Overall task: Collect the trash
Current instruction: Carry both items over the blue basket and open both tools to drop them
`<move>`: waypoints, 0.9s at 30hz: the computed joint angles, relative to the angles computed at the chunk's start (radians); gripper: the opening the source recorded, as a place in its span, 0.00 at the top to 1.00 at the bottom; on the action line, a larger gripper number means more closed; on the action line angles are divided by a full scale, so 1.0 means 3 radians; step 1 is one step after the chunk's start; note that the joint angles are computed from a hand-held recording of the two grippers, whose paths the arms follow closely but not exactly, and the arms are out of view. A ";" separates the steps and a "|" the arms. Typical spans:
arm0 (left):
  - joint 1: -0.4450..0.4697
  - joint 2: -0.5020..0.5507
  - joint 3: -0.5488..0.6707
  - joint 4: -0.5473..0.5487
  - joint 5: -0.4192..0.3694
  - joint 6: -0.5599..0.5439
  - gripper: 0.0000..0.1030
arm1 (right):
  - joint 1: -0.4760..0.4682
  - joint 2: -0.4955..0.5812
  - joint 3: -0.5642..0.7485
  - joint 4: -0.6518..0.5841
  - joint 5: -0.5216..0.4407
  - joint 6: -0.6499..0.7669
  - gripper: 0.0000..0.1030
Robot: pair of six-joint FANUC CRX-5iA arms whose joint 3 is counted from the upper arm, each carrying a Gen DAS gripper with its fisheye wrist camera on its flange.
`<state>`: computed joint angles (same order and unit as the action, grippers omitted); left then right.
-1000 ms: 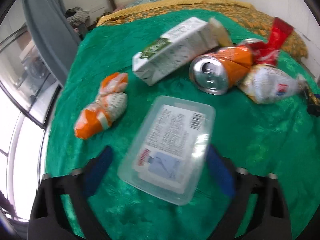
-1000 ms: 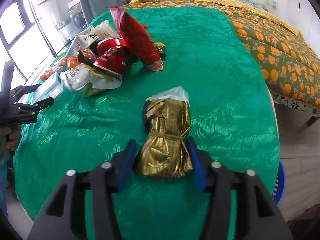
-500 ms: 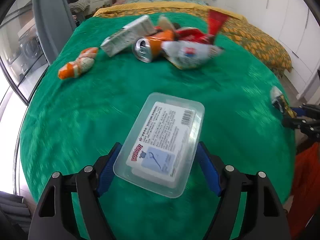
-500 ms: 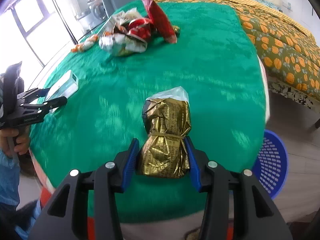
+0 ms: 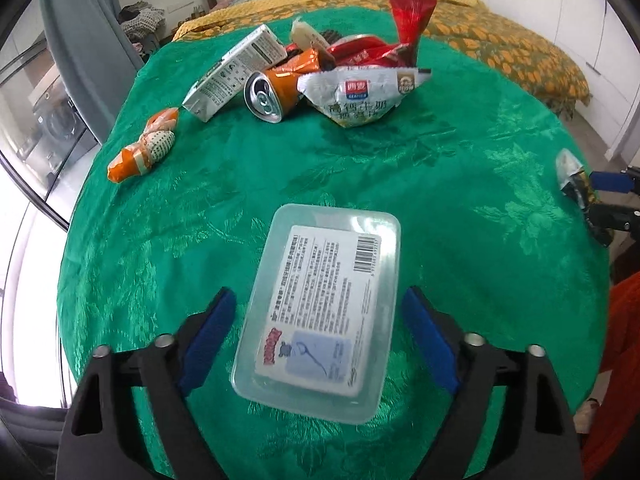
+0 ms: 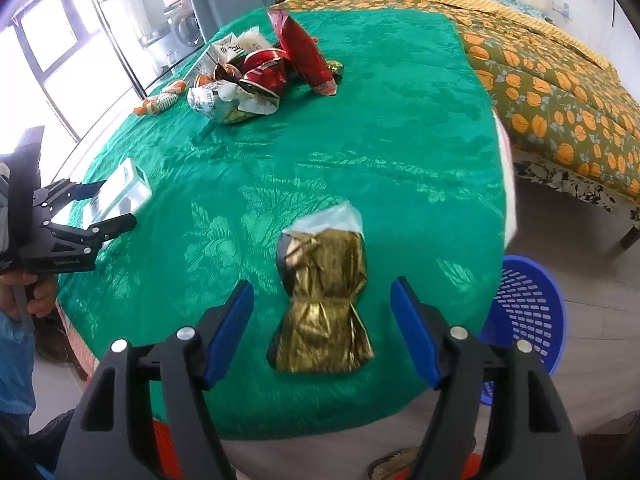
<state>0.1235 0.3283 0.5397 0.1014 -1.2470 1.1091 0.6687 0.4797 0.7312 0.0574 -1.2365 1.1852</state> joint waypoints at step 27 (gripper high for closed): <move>-0.1244 0.1211 0.1763 0.0798 -0.0531 0.0807 0.37 | -0.1026 -0.0794 -0.1332 0.0287 0.0793 -0.0650 0.57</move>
